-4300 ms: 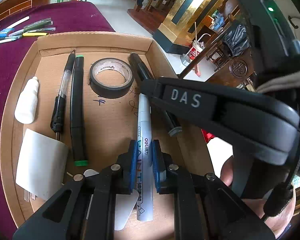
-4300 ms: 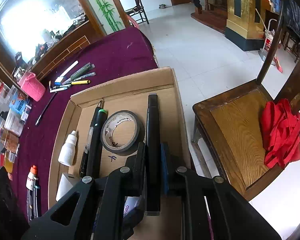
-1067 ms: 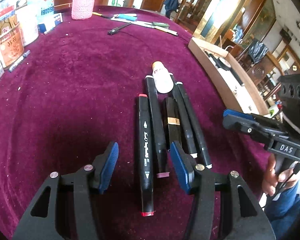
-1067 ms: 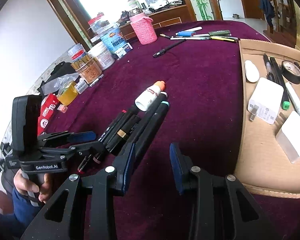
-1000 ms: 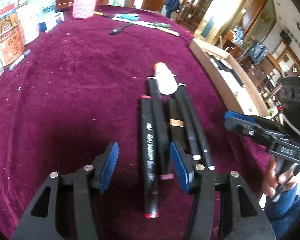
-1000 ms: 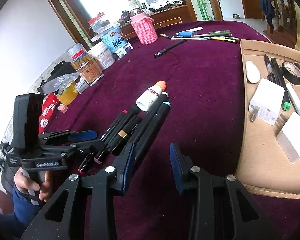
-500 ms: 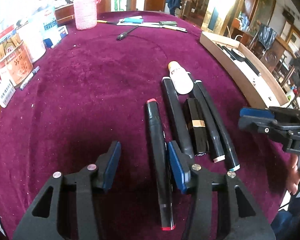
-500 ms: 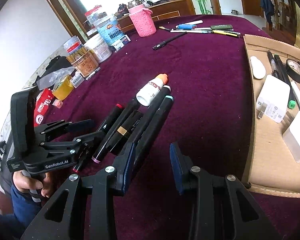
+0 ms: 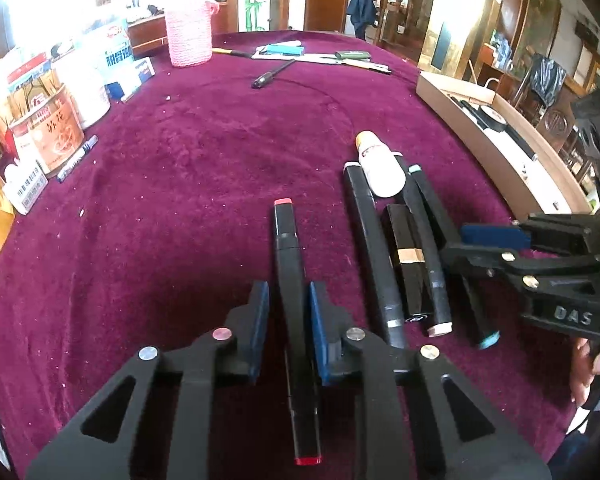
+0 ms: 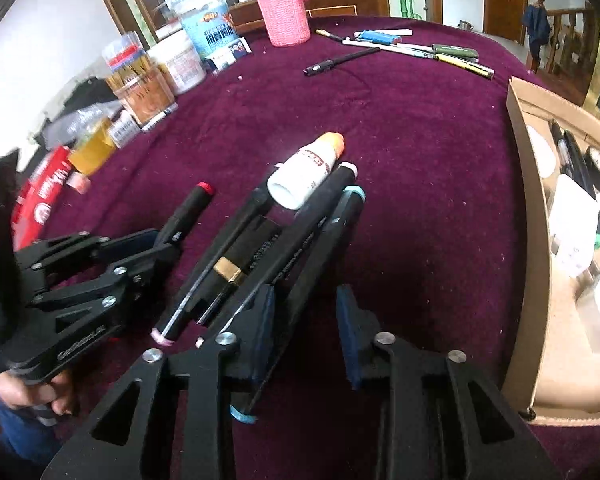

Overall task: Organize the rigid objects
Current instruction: 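Grasp a red-ended black marker with the left gripper while the right gripper grasps a teal-ended black marker, then carry the red-ended marker in the left gripper and teal-ended marker in the right gripper over the box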

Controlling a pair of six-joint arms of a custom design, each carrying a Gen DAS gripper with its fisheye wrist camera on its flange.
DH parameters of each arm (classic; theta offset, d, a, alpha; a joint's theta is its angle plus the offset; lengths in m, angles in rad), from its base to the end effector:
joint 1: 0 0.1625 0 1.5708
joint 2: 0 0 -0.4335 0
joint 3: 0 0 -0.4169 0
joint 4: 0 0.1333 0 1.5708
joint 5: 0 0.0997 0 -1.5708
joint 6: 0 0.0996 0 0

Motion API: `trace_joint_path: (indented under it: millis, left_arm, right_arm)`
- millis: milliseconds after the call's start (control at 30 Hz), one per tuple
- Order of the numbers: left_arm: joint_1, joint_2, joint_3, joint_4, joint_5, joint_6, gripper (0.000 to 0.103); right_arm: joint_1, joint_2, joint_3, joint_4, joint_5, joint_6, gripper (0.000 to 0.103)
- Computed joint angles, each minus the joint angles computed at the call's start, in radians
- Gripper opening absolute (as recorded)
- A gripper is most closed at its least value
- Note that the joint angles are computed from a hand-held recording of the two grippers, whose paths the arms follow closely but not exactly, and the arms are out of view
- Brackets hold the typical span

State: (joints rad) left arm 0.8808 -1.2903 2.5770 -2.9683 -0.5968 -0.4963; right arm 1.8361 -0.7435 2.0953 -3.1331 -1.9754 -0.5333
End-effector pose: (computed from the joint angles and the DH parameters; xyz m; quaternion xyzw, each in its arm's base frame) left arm -0.0514 -0.4012 0.1343 0.0595 0.8808 -0.3018 0.3601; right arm 0.2288 -0.4832 -0.0197 0.3593 -0.9058 0.0753 0.2118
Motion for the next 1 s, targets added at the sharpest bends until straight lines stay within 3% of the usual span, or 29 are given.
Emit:
trace_joint_path:
  millis: [133, 367, 667, 1000]
  left_arm:
    - [-0.002, 0.004, 0.0, -0.003, 0.003, 0.001, 0.018]
    - [-0.001, 0.006, 0.003, -0.018, 0.0, 0.007, 0.018]
    - [-0.004, 0.015, 0.011, -0.073, 0.001, 0.014, 0.012]
    - [-0.065, -0.014, 0.031, -0.086, 0.008, -0.049, 0.012]
  right_arm:
    - [-0.009, -0.014, 0.001, 0.011, -0.011, -0.019, 0.017]
    - [-0.006, 0.009, 0.036, -0.138, -0.044, -0.119, 0.014]
    - [-0.043, -0.06, 0.077, -0.133, 0.06, -0.068, 0.014]
    - [-0.072, -0.137, 0.12, -0.129, 0.148, -0.048, 0.014]
